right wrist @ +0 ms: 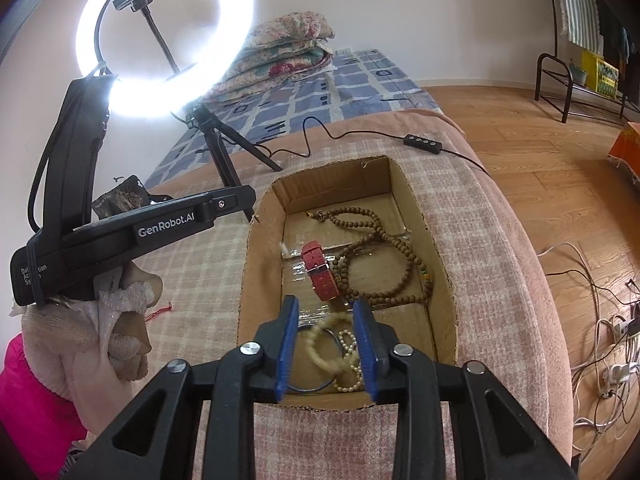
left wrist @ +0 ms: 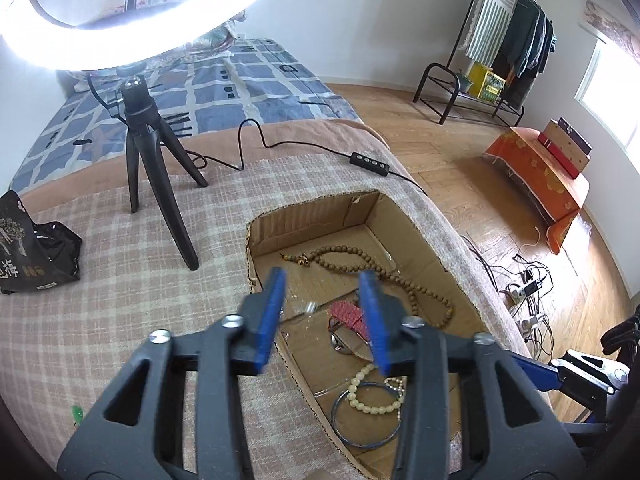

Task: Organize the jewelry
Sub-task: 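Open both tools to drop the earring and bracelet into the box, then withdraw both open tools from the box toward the green jade pendant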

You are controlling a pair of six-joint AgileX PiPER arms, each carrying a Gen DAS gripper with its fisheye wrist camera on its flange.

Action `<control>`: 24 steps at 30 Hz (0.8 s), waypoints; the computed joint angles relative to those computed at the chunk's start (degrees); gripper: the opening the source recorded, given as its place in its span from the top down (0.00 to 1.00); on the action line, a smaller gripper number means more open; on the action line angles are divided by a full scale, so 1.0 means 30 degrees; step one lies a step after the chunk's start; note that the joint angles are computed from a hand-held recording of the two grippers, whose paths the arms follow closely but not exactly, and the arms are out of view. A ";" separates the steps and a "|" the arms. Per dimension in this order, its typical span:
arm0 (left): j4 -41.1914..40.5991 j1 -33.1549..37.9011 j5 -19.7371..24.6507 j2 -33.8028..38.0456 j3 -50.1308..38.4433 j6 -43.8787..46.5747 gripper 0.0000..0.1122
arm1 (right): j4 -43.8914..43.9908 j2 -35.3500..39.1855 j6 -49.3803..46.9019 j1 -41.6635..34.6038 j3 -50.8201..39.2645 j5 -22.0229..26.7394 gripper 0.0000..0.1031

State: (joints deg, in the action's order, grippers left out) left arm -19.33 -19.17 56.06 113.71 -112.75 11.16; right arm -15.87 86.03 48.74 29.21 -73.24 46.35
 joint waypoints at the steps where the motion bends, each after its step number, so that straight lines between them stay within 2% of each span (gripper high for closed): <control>1: 0.0116 -0.0024 -0.0024 -0.0037 -0.0020 -0.0059 0.63 | -0.0278 0.0049 0.0250 0.0077 -0.0057 0.0188 0.60; 2: 0.0199 -0.0037 -0.0002 -0.0053 -0.0042 -0.0069 0.63 | -0.0616 0.0095 0.0545 0.0163 -0.0111 0.0353 0.46; 4: 0.0405 -0.0065 -0.0022 -0.0103 -0.0050 -0.0124 0.63 | -0.1538 0.0172 0.1348 0.0441 -0.0225 0.0739 0.32; 6: 0.0511 -0.0068 -0.0107 -0.0190 0.0025 -0.0184 0.58 | -0.2067 0.0263 0.1758 0.0604 -0.0440 0.1154 0.29; 8: 0.0556 -0.0021 -0.0284 -0.0371 0.0231 -0.0215 0.49 | -0.2625 0.0358 0.2188 0.0745 -0.0623 0.1534 0.17; 14: 0.0688 0.0092 -0.0490 -0.0730 0.0547 -0.0127 0.39 | -0.3101 0.0677 0.2315 0.0942 -0.1159 0.2352 0.07; 20: 0.0628 0.0332 -0.0493 -0.1226 0.0994 0.0157 0.38 | -0.4722 0.1176 0.3432 0.1733 -0.1862 0.3772 0.01; 24: 0.0595 0.0563 -0.0639 -0.1760 0.1537 0.0284 0.38 | -0.5430 0.1325 0.4100 0.1987 -0.2226 0.4465 0.00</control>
